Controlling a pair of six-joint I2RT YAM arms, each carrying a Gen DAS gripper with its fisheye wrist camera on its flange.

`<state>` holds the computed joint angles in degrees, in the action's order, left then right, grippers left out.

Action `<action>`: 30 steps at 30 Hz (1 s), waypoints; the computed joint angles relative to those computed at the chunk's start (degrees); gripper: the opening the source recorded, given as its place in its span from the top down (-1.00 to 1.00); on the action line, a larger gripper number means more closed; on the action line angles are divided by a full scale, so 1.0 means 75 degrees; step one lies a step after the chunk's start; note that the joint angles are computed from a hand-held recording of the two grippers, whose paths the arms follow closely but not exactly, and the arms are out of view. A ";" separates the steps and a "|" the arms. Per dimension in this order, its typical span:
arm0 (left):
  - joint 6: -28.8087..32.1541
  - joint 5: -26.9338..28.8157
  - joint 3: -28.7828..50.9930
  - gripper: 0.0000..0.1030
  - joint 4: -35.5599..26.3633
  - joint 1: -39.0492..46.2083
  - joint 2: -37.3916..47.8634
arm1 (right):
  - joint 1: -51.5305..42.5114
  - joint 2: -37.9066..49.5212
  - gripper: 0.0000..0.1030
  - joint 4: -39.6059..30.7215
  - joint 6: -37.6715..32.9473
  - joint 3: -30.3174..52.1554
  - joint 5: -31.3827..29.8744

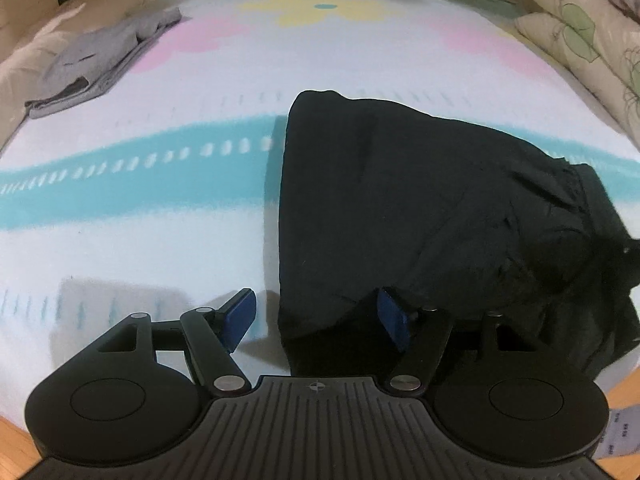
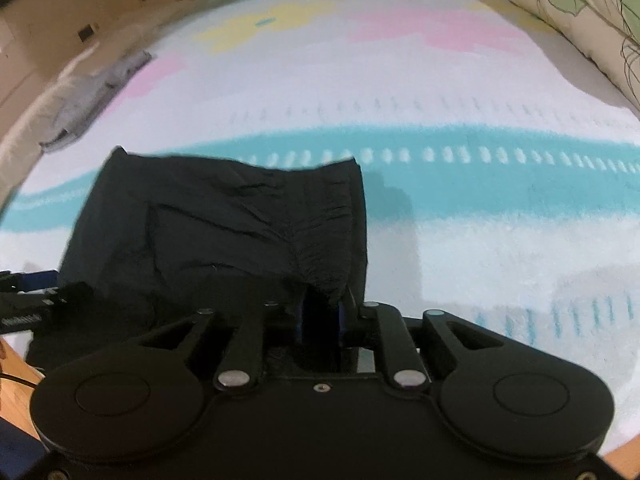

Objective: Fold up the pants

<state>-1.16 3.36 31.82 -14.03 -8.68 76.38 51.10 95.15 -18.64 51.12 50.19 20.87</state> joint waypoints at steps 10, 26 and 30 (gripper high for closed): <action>-0.0613 -0.0457 0.0822 -0.30 -0.0575 -0.0017 -0.0479 | 0.0444 -0.0880 0.09 0.0084 0.0526 -0.0220 0.1531; -0.1346 -0.0713 0.2678 -0.43 -0.0509 -0.0364 0.2818 | -0.0198 0.1812 0.08 0.0057 -0.0295 0.1778 0.1079; -0.1230 -0.0737 0.2611 -0.50 -0.0395 -0.0337 0.2817 | -0.0183 0.1943 0.08 -0.0067 -0.0425 0.1936 0.1163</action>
<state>-10.39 -2.17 51.40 -16.99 -11.21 97.52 49.74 109.72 -19.15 47.93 64.71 29.60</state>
